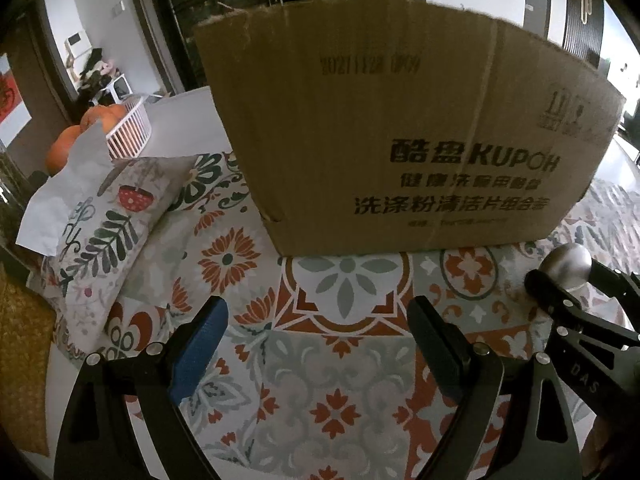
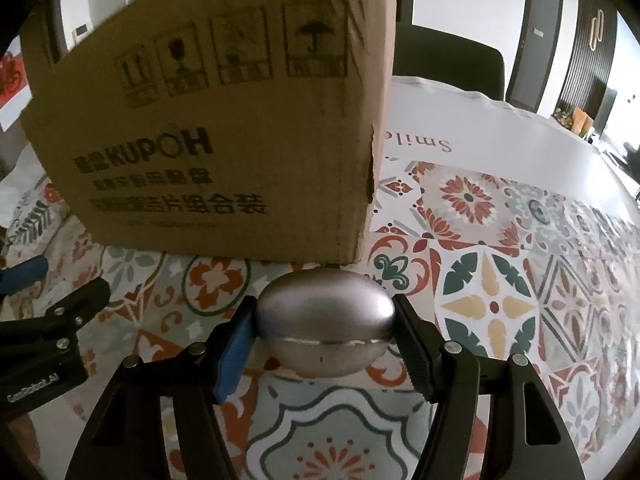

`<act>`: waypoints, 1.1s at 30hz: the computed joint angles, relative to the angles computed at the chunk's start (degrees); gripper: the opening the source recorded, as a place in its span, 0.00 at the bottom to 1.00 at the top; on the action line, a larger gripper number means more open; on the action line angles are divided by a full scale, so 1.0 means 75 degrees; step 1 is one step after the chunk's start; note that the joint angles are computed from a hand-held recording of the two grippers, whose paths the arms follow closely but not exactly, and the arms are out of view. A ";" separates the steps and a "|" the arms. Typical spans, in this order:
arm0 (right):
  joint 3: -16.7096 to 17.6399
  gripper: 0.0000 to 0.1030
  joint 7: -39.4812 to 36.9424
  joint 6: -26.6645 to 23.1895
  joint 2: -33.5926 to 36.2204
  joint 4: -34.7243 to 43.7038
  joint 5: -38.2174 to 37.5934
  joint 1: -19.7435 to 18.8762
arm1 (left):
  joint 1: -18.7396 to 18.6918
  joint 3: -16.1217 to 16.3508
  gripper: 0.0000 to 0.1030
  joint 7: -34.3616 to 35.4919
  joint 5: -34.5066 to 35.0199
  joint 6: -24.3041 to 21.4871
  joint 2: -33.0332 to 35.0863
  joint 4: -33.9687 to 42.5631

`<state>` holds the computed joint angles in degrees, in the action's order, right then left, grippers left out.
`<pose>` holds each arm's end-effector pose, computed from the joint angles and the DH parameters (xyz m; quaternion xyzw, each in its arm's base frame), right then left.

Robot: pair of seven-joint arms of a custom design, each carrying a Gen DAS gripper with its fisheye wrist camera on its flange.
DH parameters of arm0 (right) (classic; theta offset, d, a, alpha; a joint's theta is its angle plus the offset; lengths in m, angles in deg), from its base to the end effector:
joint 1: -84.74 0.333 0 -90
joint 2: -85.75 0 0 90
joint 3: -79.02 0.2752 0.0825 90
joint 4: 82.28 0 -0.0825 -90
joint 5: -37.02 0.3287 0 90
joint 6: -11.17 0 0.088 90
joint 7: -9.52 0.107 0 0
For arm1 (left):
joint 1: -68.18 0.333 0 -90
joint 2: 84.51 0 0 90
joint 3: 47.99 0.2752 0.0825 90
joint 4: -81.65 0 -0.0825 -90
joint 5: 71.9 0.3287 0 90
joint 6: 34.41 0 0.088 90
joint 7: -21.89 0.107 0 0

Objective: Organize rigid objects
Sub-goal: 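Close the right tool around the silver egg-shaped object, then lift the silver egg with the right tool and carry it over the box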

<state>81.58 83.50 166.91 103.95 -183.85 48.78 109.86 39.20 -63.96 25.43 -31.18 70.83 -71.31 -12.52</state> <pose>0.5576 0.2809 0.4416 -0.8383 0.4444 -0.1355 0.2853 0.4491 -0.3563 0.4723 -0.8259 0.4743 -0.0970 0.2890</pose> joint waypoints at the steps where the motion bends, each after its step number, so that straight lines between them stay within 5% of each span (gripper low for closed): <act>1: 0.0012 0.65 -0.0017 0.0033 -0.0092 -0.0097 0.0030 -0.0008 | -0.0027 -0.0011 0.89 -0.0015 0.0032 -0.0030 -0.0016 0.0012; 19: 0.0335 0.65 -0.0065 0.0517 -0.1699 -0.1574 0.0172 -0.0140 | -0.0420 -0.0267 0.95 -0.0356 0.0684 -0.0812 -0.0581 0.0001; 33: 0.0563 0.64 0.0051 0.0705 -0.2230 -0.1568 0.0175 -0.0224 | -0.0448 -0.0465 1.00 -0.0477 0.1332 -0.1161 -0.1133 -0.0093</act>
<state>85.80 83.89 172.20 87.22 -195.62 50.10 108.18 35.84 -67.45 21.86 -21.19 62.12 -79.81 -13.22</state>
